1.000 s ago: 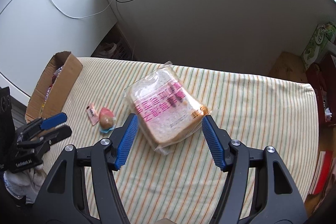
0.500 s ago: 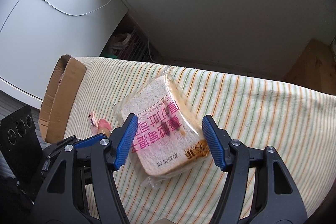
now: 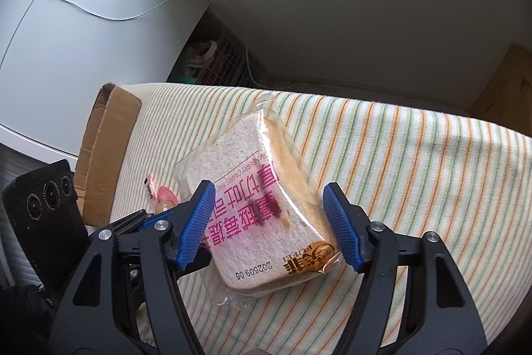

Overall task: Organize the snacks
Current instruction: 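Close both grippers on the bagged bread loaf from its two sides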

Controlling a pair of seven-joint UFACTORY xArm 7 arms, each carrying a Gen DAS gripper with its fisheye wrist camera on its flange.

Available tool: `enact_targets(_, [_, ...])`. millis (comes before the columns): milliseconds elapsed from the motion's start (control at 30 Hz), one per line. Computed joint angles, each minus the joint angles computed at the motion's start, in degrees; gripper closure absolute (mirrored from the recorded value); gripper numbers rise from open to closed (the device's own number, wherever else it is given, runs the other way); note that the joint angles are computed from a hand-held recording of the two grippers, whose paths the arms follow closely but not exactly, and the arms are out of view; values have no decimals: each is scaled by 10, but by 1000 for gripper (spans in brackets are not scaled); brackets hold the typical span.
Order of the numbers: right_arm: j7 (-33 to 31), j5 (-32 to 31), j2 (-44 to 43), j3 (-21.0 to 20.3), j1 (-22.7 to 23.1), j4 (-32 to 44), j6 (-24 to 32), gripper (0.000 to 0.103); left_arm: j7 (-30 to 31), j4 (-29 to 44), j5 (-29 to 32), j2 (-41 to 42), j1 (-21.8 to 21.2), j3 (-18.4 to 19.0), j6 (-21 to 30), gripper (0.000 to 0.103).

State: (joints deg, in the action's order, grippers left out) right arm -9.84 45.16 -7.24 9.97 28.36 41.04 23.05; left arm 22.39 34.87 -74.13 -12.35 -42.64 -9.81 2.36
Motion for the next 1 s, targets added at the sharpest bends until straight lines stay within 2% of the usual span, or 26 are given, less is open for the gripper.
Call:
enact_targets(100, [-22,38,-4,-6,5,-3,5,32,16,18,-8,16,1,3,3,46])
enact_targets(233, [-37,67,-14,-9,5,-10,17,34,16,37,13,32,13,-8,-3,46])
enact_targets(333, [-37,73,-20,-7,5,-13,23,38,-25,46,72,44,26,-23,-10,46])
enact_targets(500, [-29,86,-39,-7,11,-31,12,44,-79,37,146,39,25,-22,-12,46])
enact_targets(567, [-27,90,-46,-10,14,-36,10,45,-95,34,171,34,20,-17,-12,46])
enact_targets(733, [-22,91,-53,-11,23,-37,4,47,-167,18,276,19,34,-22,-18,45])
enact_targets(900, [-6,87,-60,-5,36,-40,-14,48,-191,3,320,9,10,5,-30,45])
enact_targets(1000, [10,81,-63,-3,45,-39,-22,51,-224,-13,353,-10,9,7,-33,45])
